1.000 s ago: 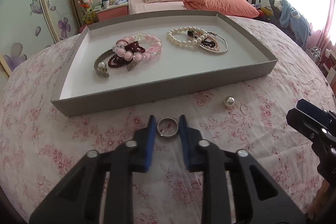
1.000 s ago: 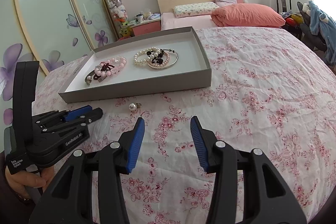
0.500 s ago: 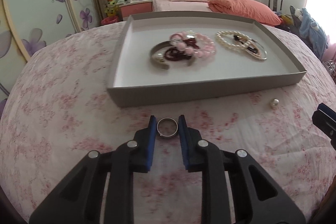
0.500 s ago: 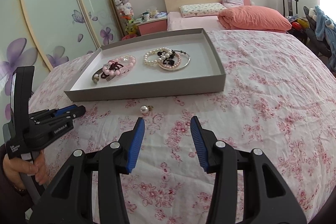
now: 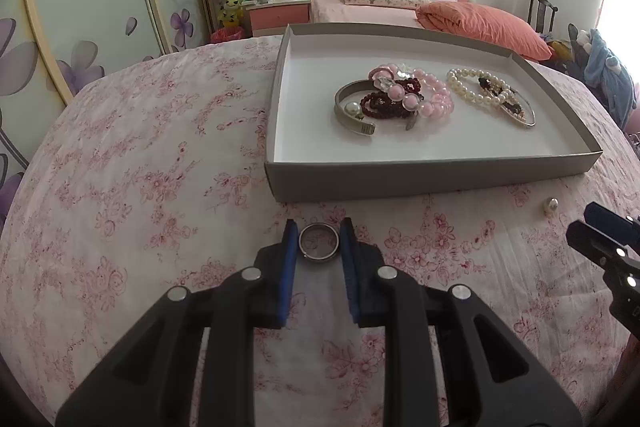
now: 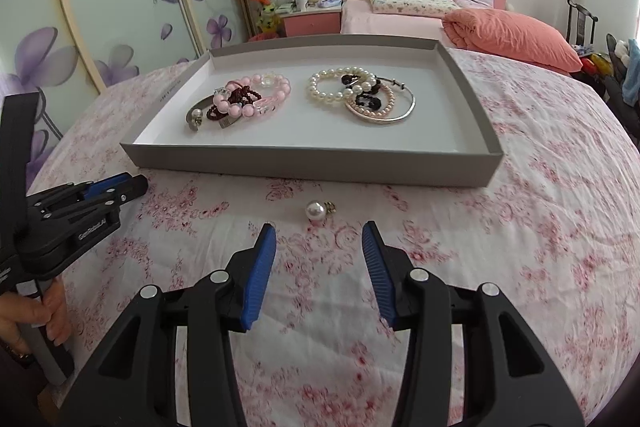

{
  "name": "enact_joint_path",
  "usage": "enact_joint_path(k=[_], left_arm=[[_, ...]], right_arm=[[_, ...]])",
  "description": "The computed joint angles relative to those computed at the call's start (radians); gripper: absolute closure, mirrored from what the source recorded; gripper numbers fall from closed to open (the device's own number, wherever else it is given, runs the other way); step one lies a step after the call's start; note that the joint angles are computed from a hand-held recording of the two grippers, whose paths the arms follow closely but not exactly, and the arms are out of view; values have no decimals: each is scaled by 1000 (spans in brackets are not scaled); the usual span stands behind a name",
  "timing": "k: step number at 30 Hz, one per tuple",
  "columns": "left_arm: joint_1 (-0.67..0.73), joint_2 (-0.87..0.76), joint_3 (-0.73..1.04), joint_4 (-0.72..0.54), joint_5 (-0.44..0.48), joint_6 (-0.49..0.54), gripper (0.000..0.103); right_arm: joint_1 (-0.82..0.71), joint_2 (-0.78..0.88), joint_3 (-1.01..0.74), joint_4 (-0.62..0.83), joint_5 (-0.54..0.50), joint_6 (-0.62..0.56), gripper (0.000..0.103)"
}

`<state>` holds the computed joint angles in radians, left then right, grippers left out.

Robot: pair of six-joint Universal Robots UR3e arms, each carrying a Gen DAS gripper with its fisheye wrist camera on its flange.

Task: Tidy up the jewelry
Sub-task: 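Lift the silver ring with left tool while right tool grasps the pearl stud earring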

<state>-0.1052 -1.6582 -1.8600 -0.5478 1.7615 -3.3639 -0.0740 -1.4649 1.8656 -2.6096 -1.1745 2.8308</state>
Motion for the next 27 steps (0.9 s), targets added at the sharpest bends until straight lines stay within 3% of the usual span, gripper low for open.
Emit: enact_joint_path(k=[13,27], left_arm=[[-1,-2,3,-1,2,0,81],[1,-3,4,-1,2,4,81]], right_arm=[[98,125,-135,16,-113,13,81],[109,150,-150,1,-135,20,88]])
